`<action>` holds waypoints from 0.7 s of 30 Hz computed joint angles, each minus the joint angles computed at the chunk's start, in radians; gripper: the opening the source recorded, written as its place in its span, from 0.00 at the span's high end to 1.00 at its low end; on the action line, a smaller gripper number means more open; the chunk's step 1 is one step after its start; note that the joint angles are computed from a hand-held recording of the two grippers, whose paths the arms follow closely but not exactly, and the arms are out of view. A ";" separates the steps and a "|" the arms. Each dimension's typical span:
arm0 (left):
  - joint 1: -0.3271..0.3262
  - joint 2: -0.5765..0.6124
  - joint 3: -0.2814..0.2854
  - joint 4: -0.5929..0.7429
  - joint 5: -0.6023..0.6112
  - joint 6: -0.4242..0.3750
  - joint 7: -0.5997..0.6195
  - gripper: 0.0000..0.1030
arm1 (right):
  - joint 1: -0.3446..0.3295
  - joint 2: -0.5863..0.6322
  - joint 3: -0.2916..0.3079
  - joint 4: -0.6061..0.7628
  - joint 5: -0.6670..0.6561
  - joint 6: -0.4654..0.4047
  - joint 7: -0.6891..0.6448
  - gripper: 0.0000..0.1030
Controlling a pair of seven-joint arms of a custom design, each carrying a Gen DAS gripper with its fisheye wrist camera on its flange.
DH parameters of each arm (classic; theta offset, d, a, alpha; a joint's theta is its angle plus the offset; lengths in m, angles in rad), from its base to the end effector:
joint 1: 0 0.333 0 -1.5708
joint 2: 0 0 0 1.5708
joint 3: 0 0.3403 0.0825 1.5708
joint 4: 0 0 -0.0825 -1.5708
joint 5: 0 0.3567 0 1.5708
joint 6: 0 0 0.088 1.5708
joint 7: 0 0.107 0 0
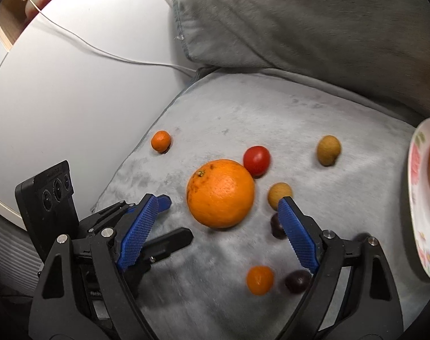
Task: Organize fruits
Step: 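Reach the right tool to the second large orange and grasp it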
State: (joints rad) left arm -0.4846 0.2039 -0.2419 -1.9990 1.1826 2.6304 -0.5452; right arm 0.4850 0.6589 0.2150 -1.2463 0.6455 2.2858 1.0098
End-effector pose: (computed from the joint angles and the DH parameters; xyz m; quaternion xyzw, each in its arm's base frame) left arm 0.4396 -0.4103 0.4367 -0.7801 0.4824 -0.3597 0.1714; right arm 0.6032 0.4610 0.4594 -0.8662 0.3266 0.1314 0.3545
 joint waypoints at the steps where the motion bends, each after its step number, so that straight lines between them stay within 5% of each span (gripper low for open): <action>1: 0.002 0.001 0.003 -0.001 0.007 0.011 -0.009 0.30 | 0.005 0.013 -0.002 0.020 -0.008 -0.012 0.006 0.17; 21: 0.022 0.029 0.026 0.006 0.042 0.108 -0.082 0.32 | 0.067 0.135 -0.030 0.208 -0.136 -0.101 0.066 0.27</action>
